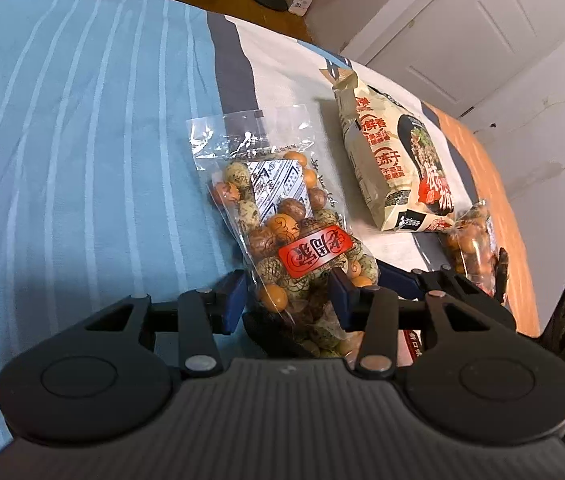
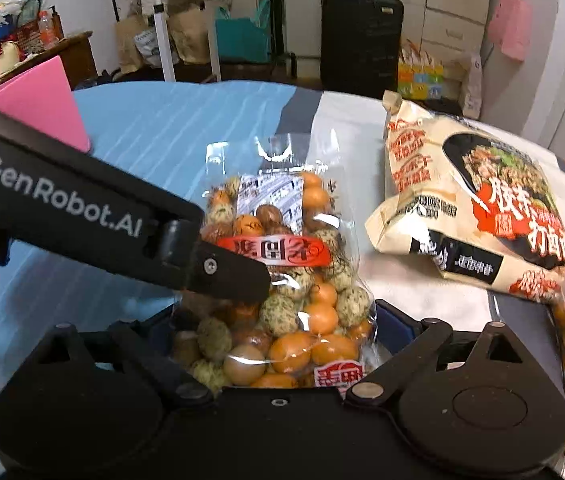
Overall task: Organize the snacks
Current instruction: 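Carry the peanut bag with both grippers over the pink box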
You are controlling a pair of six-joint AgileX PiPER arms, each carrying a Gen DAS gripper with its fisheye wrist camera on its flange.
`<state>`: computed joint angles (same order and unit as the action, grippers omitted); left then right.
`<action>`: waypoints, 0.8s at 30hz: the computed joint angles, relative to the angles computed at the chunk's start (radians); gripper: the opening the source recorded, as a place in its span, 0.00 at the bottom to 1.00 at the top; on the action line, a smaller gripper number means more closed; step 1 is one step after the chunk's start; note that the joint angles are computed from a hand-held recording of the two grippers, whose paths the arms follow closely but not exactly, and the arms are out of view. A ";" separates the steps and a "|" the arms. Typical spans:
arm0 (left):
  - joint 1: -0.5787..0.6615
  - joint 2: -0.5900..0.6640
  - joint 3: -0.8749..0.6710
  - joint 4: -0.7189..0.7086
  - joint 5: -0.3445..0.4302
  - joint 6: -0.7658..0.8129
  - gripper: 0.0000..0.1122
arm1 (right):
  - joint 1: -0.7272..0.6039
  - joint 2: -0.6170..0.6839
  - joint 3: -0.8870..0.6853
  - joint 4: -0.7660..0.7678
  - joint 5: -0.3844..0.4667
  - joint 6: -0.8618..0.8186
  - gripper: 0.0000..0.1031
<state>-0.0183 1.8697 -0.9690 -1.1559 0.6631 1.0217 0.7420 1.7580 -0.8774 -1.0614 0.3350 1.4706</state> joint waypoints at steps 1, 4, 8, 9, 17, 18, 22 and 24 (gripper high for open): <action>0.001 -0.005 0.006 -0.006 0.001 0.007 0.38 | 0.008 0.000 -0.011 0.044 0.021 -0.028 0.92; -0.026 -0.030 0.017 0.022 -0.024 -0.016 0.38 | 0.011 -0.006 -0.050 0.232 0.068 -0.164 0.91; -0.047 -0.073 0.031 0.091 -0.039 -0.085 0.38 | 0.001 -0.028 -0.074 0.412 0.095 -0.289 0.91; -0.046 -0.084 0.035 0.110 -0.033 -0.104 0.38 | -0.001 -0.040 -0.065 0.439 0.090 -0.304 0.91; -0.068 -0.174 0.073 0.302 -0.010 -0.321 0.41 | 0.054 -0.098 -0.036 0.568 0.130 -0.362 0.91; -0.069 -0.190 0.079 0.325 -0.002 -0.344 0.41 | 0.059 -0.114 -0.024 0.587 0.129 -0.368 0.91; -0.089 -0.274 0.109 0.436 0.017 -0.448 0.41 | 0.090 -0.178 0.019 0.633 0.125 -0.377 0.91; -0.098 -0.327 0.132 0.479 0.025 -0.480 0.42 | 0.106 -0.218 0.044 0.648 0.122 -0.366 0.91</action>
